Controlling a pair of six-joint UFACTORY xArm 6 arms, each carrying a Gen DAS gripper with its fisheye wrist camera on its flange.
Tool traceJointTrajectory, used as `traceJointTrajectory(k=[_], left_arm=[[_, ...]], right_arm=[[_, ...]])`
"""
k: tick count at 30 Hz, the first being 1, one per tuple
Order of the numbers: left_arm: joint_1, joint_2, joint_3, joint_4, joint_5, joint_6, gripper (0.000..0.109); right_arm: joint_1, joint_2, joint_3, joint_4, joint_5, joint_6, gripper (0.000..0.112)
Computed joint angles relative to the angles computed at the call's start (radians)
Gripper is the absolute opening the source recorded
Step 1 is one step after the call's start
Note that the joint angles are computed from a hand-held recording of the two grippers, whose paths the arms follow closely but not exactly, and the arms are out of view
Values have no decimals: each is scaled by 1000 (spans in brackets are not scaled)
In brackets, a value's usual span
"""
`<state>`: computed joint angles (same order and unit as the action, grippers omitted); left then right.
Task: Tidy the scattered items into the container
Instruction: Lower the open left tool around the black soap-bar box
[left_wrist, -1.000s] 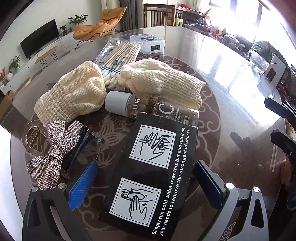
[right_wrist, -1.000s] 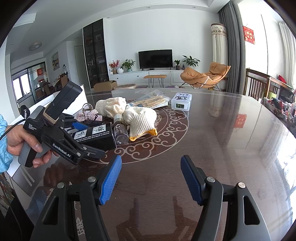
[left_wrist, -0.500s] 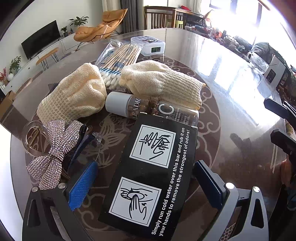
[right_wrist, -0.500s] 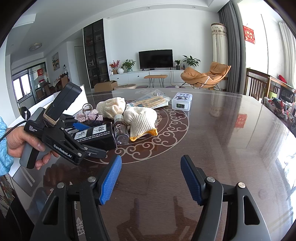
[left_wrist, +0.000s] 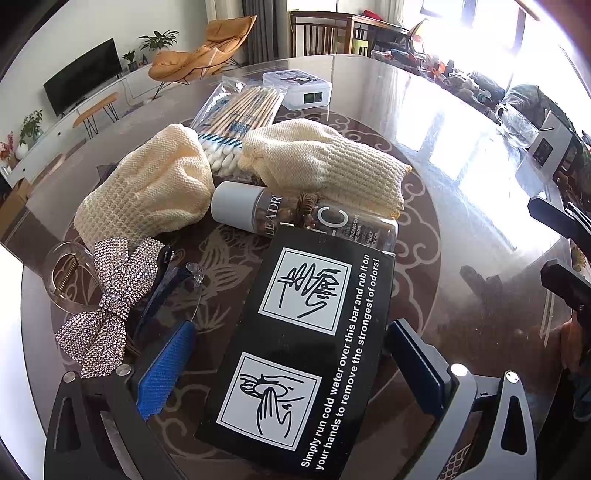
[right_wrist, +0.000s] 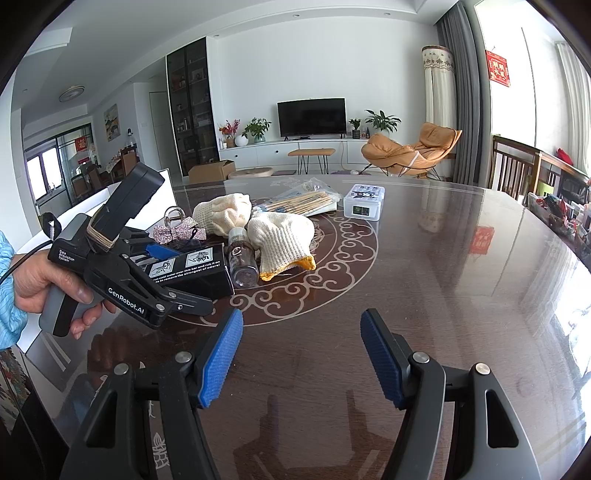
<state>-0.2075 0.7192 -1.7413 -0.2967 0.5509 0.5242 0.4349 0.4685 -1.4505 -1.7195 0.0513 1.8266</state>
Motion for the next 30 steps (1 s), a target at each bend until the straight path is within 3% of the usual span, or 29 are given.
traceJointTrajectory(k=[30], left_arm=[[-2,-16,47,-51,-68,39,103]], right_arm=[[-1,0,0,1,-1,-1,68]])
